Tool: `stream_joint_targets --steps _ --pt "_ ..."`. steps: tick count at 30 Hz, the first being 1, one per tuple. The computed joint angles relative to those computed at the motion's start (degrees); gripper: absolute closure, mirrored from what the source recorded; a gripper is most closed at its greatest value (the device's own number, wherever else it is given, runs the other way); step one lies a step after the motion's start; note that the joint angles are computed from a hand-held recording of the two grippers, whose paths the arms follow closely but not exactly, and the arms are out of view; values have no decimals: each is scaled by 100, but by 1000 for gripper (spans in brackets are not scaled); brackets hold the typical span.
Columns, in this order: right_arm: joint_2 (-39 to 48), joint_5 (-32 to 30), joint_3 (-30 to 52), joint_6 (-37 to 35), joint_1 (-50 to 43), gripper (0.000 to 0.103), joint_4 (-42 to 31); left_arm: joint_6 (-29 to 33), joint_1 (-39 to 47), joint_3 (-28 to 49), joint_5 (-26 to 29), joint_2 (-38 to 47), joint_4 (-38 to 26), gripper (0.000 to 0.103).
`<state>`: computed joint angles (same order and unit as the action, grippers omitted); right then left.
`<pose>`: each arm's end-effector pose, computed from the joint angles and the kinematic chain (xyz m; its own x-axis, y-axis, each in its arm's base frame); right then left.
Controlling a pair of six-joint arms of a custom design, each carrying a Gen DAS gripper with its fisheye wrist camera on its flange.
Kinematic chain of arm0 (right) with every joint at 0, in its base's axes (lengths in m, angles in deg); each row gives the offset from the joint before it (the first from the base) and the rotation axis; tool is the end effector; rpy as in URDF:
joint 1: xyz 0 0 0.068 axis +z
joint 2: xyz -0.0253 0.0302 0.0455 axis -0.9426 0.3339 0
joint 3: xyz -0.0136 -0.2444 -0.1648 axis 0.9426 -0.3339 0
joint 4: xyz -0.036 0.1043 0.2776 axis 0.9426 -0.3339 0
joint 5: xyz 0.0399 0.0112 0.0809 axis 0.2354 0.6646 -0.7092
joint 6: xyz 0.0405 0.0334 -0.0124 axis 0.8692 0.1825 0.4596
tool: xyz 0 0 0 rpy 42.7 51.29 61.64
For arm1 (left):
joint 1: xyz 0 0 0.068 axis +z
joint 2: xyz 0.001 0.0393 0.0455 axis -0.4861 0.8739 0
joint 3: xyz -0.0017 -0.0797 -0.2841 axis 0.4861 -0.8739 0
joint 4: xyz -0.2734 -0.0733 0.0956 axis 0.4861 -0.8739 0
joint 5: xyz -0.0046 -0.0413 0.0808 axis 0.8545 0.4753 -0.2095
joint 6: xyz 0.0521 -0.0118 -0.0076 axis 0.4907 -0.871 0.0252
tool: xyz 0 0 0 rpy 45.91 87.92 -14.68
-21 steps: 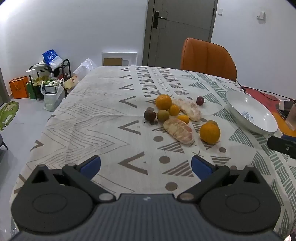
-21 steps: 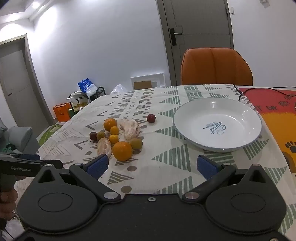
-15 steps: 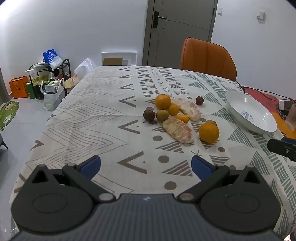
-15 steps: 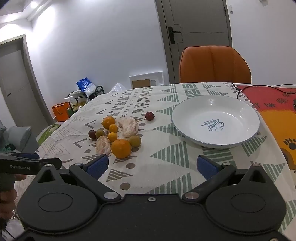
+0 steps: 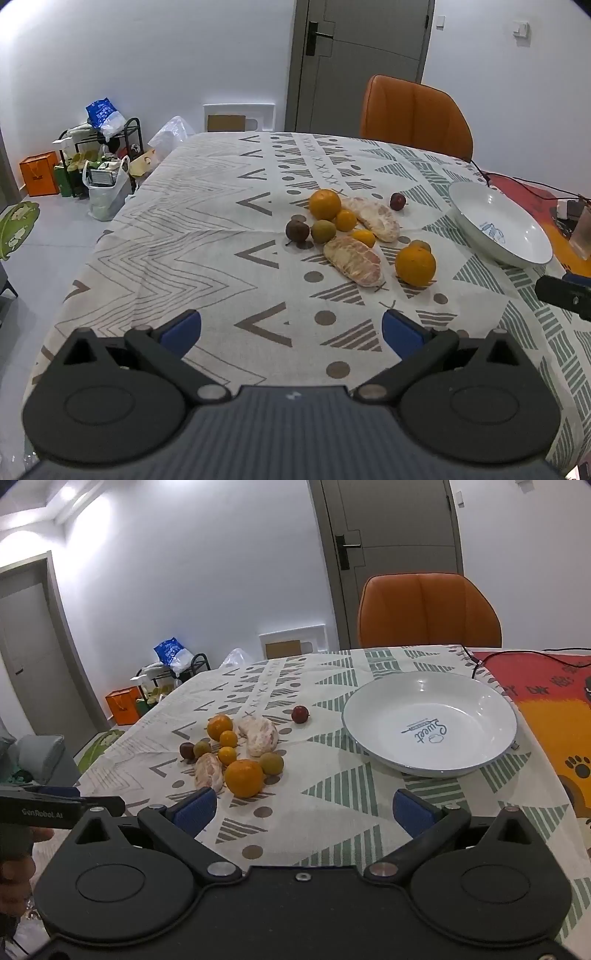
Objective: Organize fruits
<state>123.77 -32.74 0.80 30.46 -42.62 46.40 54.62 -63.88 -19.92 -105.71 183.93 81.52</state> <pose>0.2624 0.1273 0.1201 -0.5186 0.1314 -0.8449 -0.0427 0.9829 0.1790 0.3092 -0.2020 0.1201 -0.6718 0.0350 -0.7400 0.1320 0.9886 -0.0731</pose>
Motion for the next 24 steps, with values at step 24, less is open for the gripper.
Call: stream_joint_targets --steps 24 --pt "353 -300 354 -29 -178 0 -144 152 152 386 163 336 -48 0"
